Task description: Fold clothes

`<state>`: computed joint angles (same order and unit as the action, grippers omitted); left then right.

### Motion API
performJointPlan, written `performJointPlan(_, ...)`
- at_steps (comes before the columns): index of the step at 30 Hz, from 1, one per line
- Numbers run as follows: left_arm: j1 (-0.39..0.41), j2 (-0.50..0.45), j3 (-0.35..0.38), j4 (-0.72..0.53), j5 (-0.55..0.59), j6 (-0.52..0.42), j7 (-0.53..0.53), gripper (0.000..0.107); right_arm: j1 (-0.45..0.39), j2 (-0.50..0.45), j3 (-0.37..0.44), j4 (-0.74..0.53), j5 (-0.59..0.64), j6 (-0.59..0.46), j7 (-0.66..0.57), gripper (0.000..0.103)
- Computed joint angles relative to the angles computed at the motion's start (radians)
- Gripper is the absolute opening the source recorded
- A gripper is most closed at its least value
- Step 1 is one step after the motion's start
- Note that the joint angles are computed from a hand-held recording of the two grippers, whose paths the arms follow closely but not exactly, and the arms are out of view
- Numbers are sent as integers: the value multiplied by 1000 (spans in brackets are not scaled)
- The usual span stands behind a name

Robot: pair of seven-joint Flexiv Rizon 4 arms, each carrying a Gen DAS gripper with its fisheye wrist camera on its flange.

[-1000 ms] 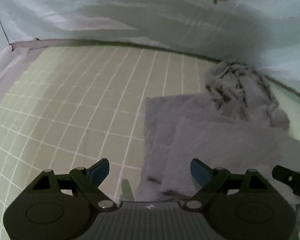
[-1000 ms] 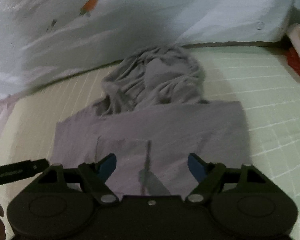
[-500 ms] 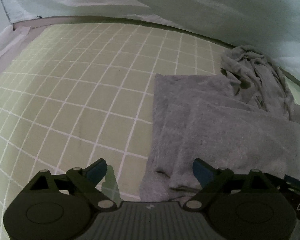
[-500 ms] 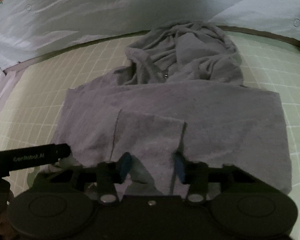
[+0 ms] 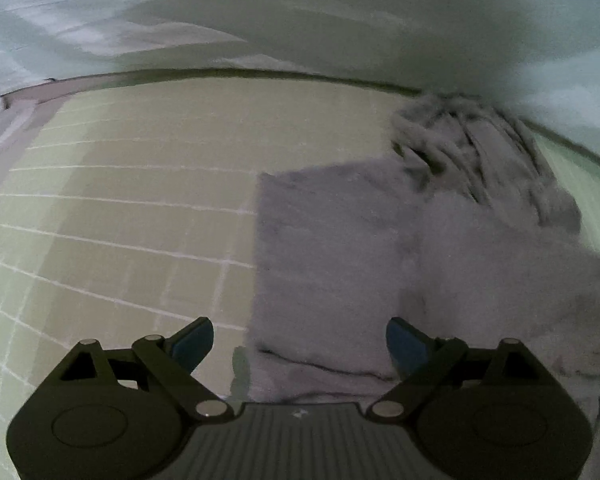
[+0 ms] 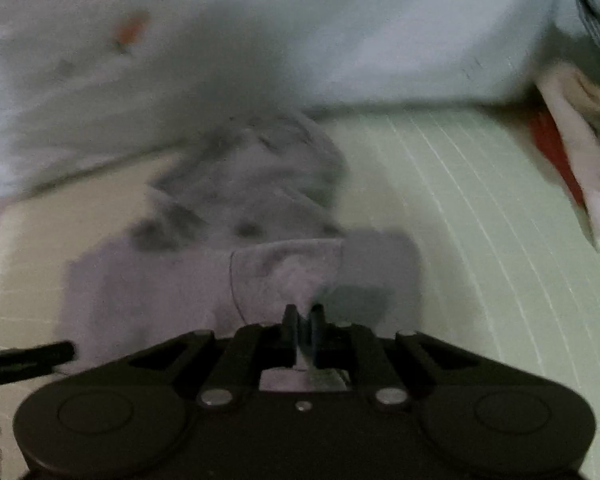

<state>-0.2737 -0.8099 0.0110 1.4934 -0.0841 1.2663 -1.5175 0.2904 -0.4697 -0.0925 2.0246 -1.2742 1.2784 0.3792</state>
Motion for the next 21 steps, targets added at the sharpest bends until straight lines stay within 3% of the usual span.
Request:
performJointPlan(2,-9,-3,5,-12,12,-34,13,93,-14,-9,14,11,79,-9,-37,19)
performJointPlan(4,-14,1,8,-8,25,-37,20,93,-1,9,-16,32,43,-3,23,26)
performJointPlan(6,-13,11,9,5,28,-20,17,93,5,30,-32,45,-20,-26,78,60)
performJointPlan(9,-10,16,12,5,21,-9,3,93,-6,55,-18,53,-86,-100,112,98)
performJointPlan(12,-6,12,11,-13,15,3,-9,93,-30,56,9,43,-114,-147,82,102)
performJointPlan(16,-2,-17,3,-80,11,0,8,94,-74,38,26,19,-122,-126,94,102)
performJointPlan(21,-11,-115,3,-275,7,-70,47,95,-104,-8,10,-35,-107,-77,115,102)
